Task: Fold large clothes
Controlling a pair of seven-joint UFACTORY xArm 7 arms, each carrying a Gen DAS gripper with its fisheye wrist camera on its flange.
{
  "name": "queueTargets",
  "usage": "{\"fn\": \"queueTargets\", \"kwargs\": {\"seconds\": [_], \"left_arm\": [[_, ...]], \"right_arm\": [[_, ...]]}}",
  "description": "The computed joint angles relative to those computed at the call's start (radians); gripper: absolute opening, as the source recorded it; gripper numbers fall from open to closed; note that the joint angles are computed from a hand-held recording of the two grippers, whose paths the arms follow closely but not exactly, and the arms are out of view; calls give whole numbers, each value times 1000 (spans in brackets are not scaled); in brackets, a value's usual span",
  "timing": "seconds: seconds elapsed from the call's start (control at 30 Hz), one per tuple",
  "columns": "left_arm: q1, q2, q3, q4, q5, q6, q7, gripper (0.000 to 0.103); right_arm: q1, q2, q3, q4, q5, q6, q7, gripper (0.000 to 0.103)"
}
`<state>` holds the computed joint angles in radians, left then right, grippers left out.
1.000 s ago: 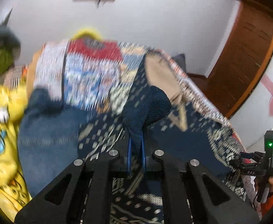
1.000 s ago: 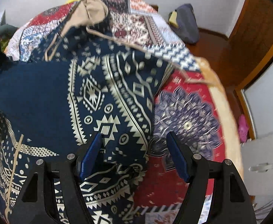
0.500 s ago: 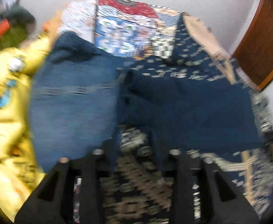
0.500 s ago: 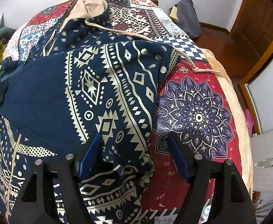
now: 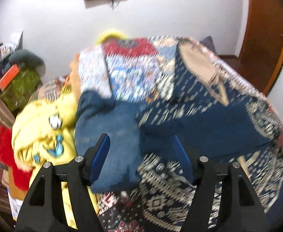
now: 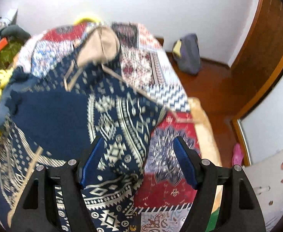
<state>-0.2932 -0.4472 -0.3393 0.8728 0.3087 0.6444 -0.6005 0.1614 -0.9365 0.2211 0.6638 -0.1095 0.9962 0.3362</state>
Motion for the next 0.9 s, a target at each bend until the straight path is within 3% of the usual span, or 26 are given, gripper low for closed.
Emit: {"fn": "queueTargets", "kwargs": {"seconds": [0.2,0.5,0.73,0.83,0.9], "left_arm": [[-31,132,5,160,-23,-56,42,80],[-99,439,25,438,93,-69,-9,81],[-168,724,98,672,-48,-64,52,81],[-205,847,131,798,-82,-26,72,71],[-201,942,128,900,-165,2,108,60]], "right_arm": [[-4,93,-29,83,21,-102,-17,71],[-32,333,-9,181,-10,-283,11,71],[-12,589,-42,290,0,-361,28,71],[10,698,-77,347,42,-363,2,71],[14,781,-89,401,46,-337,-9,70]]}}
